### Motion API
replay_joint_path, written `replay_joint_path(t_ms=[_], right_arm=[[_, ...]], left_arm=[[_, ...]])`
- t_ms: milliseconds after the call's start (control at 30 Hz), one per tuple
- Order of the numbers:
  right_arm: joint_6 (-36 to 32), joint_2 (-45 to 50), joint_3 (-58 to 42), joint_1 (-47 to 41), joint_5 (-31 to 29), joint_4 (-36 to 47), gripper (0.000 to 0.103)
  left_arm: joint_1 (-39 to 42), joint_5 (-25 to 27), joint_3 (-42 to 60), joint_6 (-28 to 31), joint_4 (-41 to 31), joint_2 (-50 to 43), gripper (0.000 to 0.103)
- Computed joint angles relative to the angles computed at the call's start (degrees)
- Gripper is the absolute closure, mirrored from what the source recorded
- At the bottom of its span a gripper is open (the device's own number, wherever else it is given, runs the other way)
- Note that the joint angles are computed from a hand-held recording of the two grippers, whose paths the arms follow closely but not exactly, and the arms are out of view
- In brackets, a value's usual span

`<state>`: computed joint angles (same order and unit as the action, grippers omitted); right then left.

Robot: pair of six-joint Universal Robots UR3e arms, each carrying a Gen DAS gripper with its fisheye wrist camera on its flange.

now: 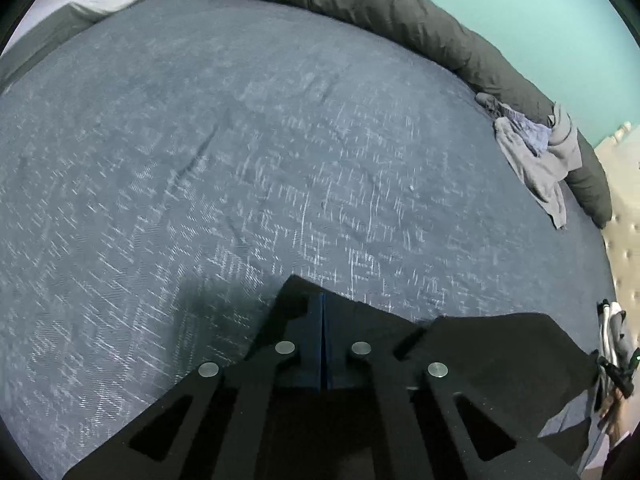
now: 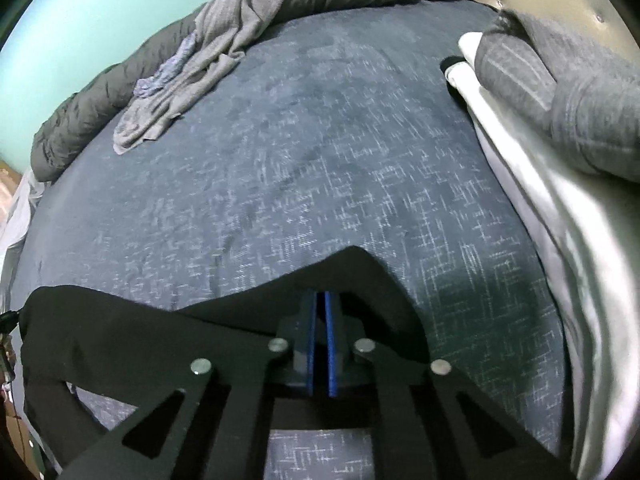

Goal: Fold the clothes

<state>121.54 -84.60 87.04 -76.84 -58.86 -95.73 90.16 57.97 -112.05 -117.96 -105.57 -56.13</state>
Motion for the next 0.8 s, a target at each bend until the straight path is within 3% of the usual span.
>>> replay_joint_path(t_ms=[67,133,167,200,267,367,633,800], right_arm=[[-0.16,-0.05,-0.67,-0.34,0.49,0.66,0.101],[-0.25,0.08,-1.2,-0.5,0.6,1.02,0.101],[-0.55,0.06,-1.4,-0.71,0.7,1.32,0.101],[-0.71,0.25,-1.65,-0.76,0.9,1.58,0.101],[-1.04,0.3,-1.52,-0.99,0.89,1.66,0.101],[-1.54,0.07,-0.66,-1.53,0.52,1.79,0.101],[-1.88,-0.44,1.48,-0.95,-0.83,-0.06,0.101],[-1.91,-0.36,1.55,-0.94,-0.91,-0.08,0.101]], left_arm=[[0.76,-0.13,0.7,-2.05,1.97,-0.37,0.102],[0.72,1.17,1.08,-4.17,4.5,-1.92,0.086],[0.99,1.97,1.0,-3.83,4.85,-2.26,0.068],[1.37,2.26,0.84,-3.2,4.62,-2.62,0.057],[1.91,2.48,0.29,-2.11,3.8,-3.4,0.054],[1.81,2.72,-1.06,-2.1,4.11,-4.0,0.041],[-0.06,1.27,-1.55,0.86,0.05,-4.02,0.043],[-0.64,1.99,-1.01,2.49,-1.05,-2.74,0.056]])
